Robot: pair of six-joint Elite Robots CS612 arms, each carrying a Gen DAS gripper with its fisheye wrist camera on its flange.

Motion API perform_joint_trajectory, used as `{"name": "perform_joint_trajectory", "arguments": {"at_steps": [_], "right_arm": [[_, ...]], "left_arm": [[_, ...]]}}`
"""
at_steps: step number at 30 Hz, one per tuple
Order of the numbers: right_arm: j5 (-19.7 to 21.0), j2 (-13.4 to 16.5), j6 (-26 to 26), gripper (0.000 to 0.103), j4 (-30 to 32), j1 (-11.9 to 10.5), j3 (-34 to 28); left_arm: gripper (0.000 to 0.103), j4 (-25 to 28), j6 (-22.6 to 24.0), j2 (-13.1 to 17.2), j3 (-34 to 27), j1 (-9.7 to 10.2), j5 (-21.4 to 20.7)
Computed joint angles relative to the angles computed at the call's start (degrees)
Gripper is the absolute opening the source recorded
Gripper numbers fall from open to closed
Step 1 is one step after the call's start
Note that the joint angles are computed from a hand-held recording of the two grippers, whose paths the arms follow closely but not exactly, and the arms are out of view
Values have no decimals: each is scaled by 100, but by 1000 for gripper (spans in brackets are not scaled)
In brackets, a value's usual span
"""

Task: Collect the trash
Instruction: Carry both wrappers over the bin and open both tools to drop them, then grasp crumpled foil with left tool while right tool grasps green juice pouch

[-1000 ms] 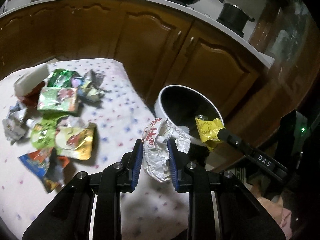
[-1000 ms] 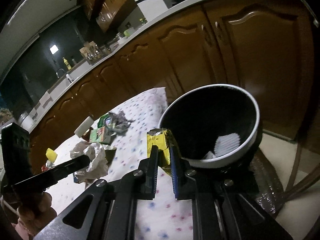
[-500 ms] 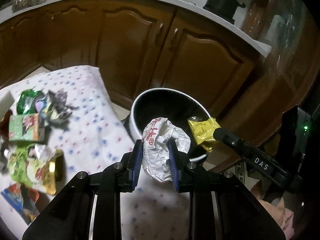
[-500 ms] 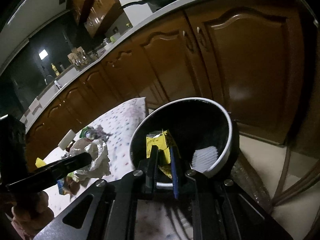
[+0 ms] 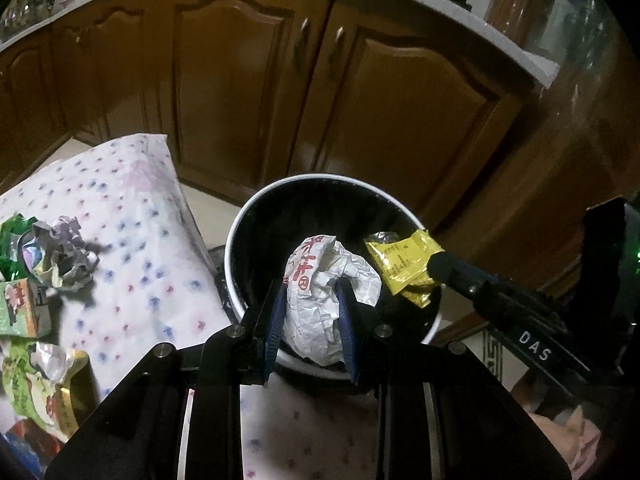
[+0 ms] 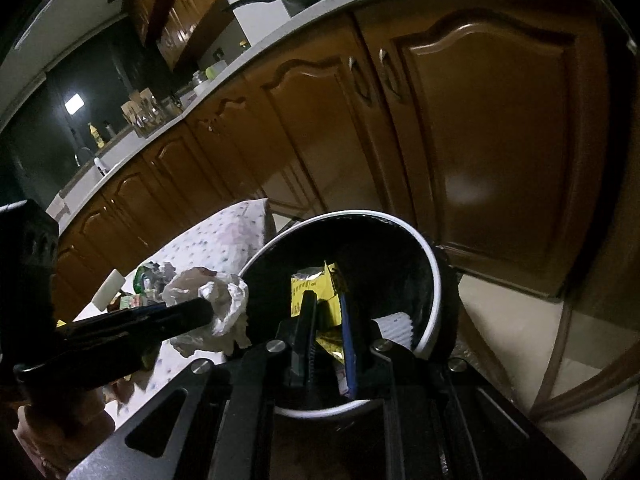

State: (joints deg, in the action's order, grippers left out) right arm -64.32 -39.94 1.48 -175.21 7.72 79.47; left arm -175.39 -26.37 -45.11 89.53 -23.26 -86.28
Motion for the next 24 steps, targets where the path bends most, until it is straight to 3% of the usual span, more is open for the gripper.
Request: {"name": "perform_joint_trajectory", "arguments": {"at_steps": [6,11,12,13,14,18,21,23,24], "right_arm": [[-50,82,-91,10,223,2,-176],[-4,98,-50,15,275,-23,-220],[9,98,-22,16,270,-25,-222],[15,88,34,21,226,-34,-196],[23,86,76,29,186,-39,-178],[127,22,211,45,-11,-53,-11],[271,-34,281,60,-148,-52,126],[373,-76,348,76,-288,-41,234],[421,-93,376,79,-366,-32,287]], "left_arm": [[29,273,35,90,-170,13,-44],[48,346,64,89,-172,7,-27],[58,352,50,83,-163,4,-18],[65,335,15,62,-122,0,8],[65,280,-10,56,-102,-13,29],[65,-10,-149,-59,167,-30,87],[66,-351,-327,-196,487,-52,175],[67,-559,-443,-290,698,-51,243],[67,-681,-507,-337,808,-51,274]]}}
